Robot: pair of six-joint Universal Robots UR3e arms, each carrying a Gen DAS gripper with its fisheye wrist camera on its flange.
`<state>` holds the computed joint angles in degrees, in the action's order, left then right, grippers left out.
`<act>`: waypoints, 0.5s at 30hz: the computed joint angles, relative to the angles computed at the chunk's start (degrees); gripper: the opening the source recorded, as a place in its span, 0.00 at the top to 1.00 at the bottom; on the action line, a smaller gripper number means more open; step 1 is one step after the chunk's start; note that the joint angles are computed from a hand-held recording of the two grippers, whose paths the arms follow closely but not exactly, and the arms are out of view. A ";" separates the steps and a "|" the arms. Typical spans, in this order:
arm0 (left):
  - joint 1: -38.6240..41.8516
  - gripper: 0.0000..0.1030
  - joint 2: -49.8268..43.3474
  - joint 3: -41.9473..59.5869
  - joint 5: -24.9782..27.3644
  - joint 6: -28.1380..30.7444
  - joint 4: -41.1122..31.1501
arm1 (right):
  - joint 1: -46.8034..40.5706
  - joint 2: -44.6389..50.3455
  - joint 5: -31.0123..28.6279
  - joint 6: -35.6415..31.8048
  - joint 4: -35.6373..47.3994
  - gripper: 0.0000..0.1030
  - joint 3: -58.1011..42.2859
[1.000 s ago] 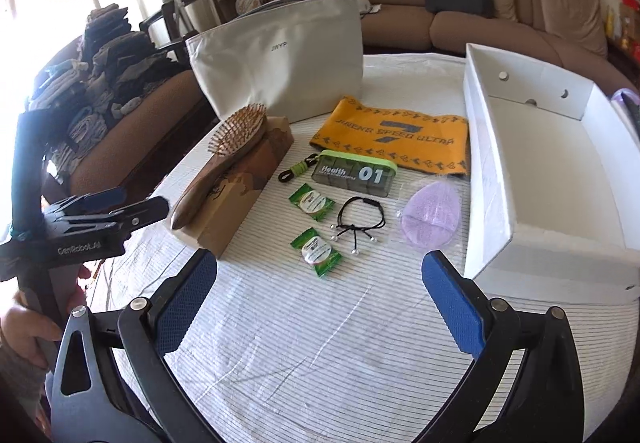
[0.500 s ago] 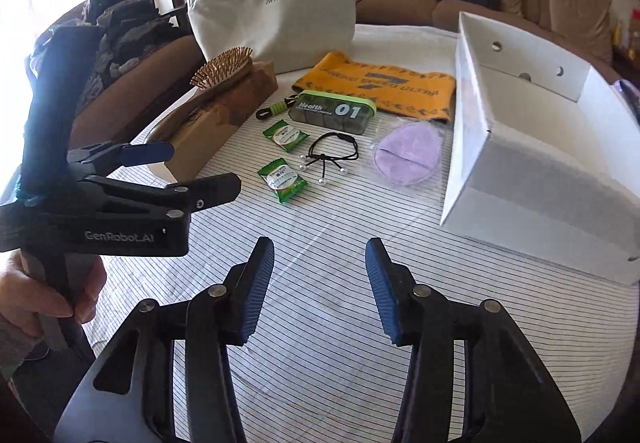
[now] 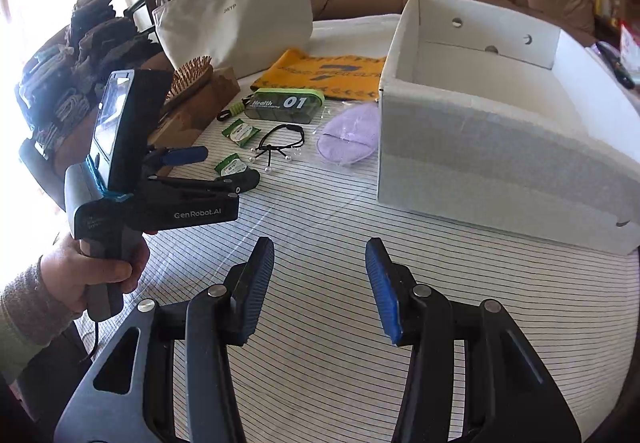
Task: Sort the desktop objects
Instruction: 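Move both tools over the table toward the green Centrum packets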
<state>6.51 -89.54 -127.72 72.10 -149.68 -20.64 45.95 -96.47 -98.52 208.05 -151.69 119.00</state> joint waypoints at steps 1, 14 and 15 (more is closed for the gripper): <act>0.00 0.40 -0.01 -0.32 -0.02 -0.28 0.89 | -0.16 0.18 0.40 -0.06 -0.54 0.56 0.18; 7.12 0.96 9.18 -1.83 -7.05 2.98 -10.95 | 1.01 3.41 0.87 0.55 -1.27 0.56 -2.48; 9.14 0.96 10.65 -1.95 -8.41 4.00 -13.32 | 1.15 3.59 0.96 0.56 -1.33 0.56 -2.82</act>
